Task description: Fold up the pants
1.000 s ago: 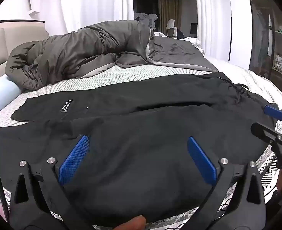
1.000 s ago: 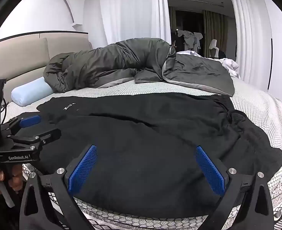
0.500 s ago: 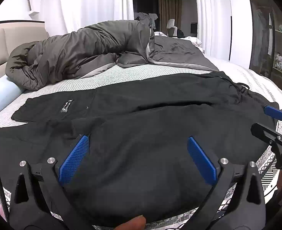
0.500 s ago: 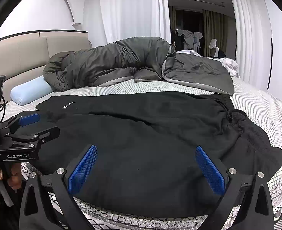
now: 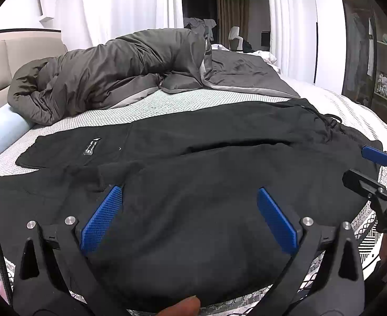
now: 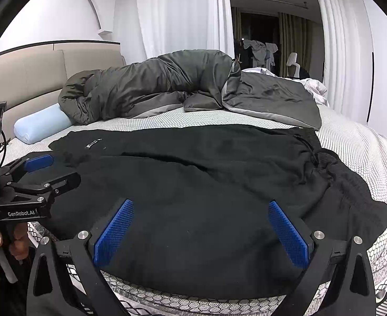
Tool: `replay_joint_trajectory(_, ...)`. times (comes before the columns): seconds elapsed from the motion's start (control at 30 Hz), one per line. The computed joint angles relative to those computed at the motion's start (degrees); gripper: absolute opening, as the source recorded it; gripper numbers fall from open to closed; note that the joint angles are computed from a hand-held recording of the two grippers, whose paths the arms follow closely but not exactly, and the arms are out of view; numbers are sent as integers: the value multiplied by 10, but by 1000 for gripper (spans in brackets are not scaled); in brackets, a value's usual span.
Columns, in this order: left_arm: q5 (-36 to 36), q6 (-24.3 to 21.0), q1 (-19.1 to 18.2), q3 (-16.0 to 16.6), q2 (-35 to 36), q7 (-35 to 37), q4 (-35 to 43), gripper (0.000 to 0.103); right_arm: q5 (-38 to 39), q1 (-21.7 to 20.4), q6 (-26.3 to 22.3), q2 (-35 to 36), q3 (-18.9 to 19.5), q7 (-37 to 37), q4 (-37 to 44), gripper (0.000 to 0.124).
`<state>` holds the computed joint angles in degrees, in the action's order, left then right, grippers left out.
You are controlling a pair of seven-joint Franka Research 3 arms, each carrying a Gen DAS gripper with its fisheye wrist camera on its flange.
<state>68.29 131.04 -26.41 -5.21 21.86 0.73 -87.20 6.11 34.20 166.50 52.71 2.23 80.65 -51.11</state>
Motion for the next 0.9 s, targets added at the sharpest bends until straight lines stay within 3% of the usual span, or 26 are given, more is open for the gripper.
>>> replay_joint_trajectory(0.9,1,5,0,0,-1,1,-2,102,4,-4,5,4,0,-7,2,103)
